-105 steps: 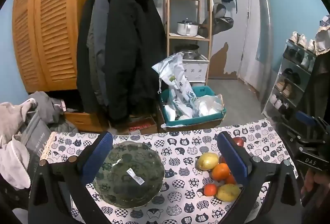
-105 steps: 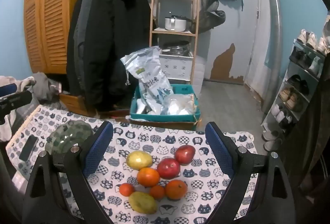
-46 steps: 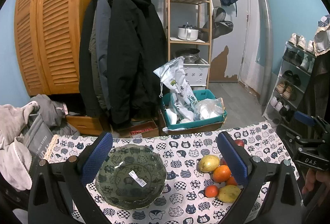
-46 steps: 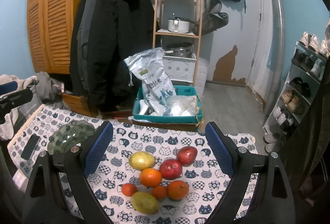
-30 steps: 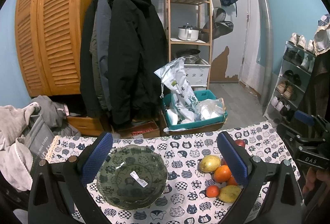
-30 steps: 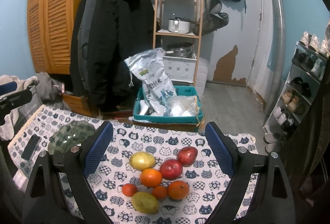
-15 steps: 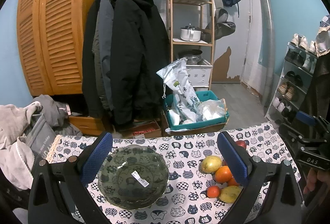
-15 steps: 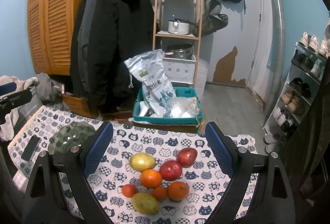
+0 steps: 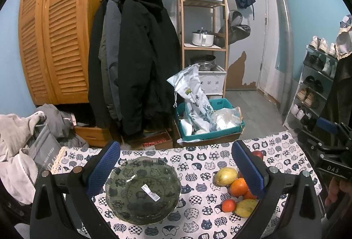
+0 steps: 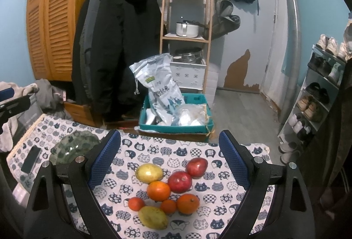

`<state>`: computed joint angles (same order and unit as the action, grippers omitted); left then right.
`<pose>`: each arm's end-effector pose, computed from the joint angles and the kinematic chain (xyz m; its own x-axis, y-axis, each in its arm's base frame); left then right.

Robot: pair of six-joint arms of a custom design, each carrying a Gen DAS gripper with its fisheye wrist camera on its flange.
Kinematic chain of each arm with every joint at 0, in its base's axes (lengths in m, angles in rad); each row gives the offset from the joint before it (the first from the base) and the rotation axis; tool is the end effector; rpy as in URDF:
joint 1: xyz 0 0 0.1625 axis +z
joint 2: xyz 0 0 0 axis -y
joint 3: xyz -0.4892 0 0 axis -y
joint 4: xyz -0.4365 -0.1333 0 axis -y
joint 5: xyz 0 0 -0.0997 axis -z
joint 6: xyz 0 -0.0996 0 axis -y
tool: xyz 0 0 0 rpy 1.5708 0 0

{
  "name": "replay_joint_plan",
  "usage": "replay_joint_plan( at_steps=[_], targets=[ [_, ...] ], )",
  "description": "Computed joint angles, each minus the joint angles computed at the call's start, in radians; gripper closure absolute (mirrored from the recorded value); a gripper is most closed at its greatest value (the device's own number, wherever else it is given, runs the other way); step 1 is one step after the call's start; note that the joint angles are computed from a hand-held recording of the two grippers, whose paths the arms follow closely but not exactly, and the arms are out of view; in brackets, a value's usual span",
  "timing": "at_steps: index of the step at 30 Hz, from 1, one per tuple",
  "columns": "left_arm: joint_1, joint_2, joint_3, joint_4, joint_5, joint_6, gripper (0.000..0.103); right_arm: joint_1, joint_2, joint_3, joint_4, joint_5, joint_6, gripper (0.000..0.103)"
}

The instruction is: Organize fruits

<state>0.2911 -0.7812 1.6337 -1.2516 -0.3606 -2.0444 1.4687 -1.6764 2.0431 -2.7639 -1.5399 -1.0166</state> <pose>-0.5490 -0.4009 0.0728 -0.6618 -0.3663 -0.6542 0.4751 0.4701 -0.7438 0.0850 -0.5080 0.4984 -0.5832 -0.5314 0.6144 -0.8111 0.4221 -0.4049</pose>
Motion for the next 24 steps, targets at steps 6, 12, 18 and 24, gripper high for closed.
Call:
replay_joint_plan(
  at_steps=[6,12,18,24],
  targets=[
    [0.0,0.001,0.006,-0.006,0.003,0.004,0.001,0.0,0.004,-0.006,0.004,0.003,-0.004,0.014],
    [-0.003,0.005,0.005,-0.005,0.0,0.001,0.001,0.006,0.009,-0.027,0.021,0.0,0.001,0.014],
    [-0.003,0.007,0.009,-0.019,-0.006,0.011,0.001,0.008,0.008,-0.02,0.014,-0.003,0.0,0.014],
    [0.01,0.011,0.024,-0.095,-0.021,0.072,0.001,-0.01,0.007,-0.021,0.015,0.0,-0.008,0.014]
  ],
)
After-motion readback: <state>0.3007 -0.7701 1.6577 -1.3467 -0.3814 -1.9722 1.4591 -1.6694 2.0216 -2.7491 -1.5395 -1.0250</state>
